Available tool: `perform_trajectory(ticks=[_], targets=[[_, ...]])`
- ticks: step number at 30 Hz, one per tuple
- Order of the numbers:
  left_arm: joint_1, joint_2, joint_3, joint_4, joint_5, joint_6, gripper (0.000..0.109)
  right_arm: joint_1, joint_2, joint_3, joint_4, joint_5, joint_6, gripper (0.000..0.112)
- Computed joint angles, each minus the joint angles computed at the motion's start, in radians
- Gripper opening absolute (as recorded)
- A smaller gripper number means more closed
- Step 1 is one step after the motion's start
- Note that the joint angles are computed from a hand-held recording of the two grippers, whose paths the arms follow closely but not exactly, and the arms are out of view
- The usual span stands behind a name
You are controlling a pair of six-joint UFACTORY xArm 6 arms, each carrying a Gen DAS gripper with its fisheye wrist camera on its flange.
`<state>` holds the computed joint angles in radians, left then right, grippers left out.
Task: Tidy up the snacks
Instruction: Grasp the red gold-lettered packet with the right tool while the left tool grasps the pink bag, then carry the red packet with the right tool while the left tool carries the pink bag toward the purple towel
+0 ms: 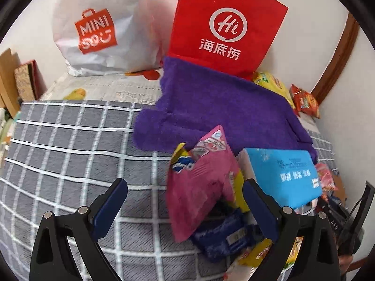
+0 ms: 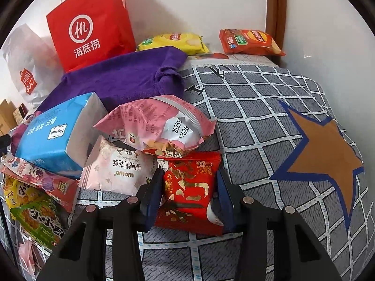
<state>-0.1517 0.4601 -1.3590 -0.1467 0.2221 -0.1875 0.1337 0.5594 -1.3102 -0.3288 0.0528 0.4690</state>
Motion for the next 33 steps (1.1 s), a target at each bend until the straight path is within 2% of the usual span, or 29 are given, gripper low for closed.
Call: perform_trajectory(ticks=[5,8,10,12,13,14,17,20,23,24,30,33], targets=[[0.002,0.06,-0.073,-0.02,0.037,0.013,0.099,0.017,0.001,0.012,0.218,-0.023,-0.186,0.045],[0.003,0.087,-0.103,-0.097,0.049,0.065,0.096,0.015,0.001,0.012,0.199,-0.022,-0.169,0.045],[0.0,0.104,-0.126,-0.201,0.066,0.147,0.087,0.015,0.004,0.006,0.187,-0.021,-0.157,0.045],[-0.005,0.109,-0.14,-0.335,0.09,0.266,0.077,0.023,0.008,0.003,0.277,-0.026,-0.233,0.045],[-0.007,0.109,-0.144,-0.374,0.101,0.302,0.065,0.027,0.008,0.004,0.324,-0.029,-0.273,0.045],[-0.008,0.106,-0.147,-0.409,0.116,0.333,0.061,0.027,0.007,0.005,0.33,-0.031,-0.276,0.044],[-0.012,0.08,-0.118,-0.381,0.112,0.314,0.06,0.015,-0.002,0.016,0.215,-0.032,-0.175,0.041],[-0.014,0.036,-0.07,-0.405,0.108,0.351,0.059,-0.001,-0.026,0.046,0.07,-0.04,-0.038,0.041],[-0.011,-0.019,-0.01,-0.419,0.087,0.37,0.058,0.003,-0.064,0.093,0.131,-0.048,-0.084,0.04],[-0.01,-0.038,0.009,-0.44,0.083,0.389,0.058,-0.002,-0.086,0.114,0.098,-0.053,-0.052,0.04],[-0.028,-0.132,0.103,-0.481,0.06,0.441,0.058,-0.049,-0.2,0.187,-0.372,-0.065,0.373,0.04],[-0.042,-0.174,0.141,-0.516,0.048,0.481,0.058,-0.051,-0.253,0.213,-0.484,-0.054,0.476,0.04]])
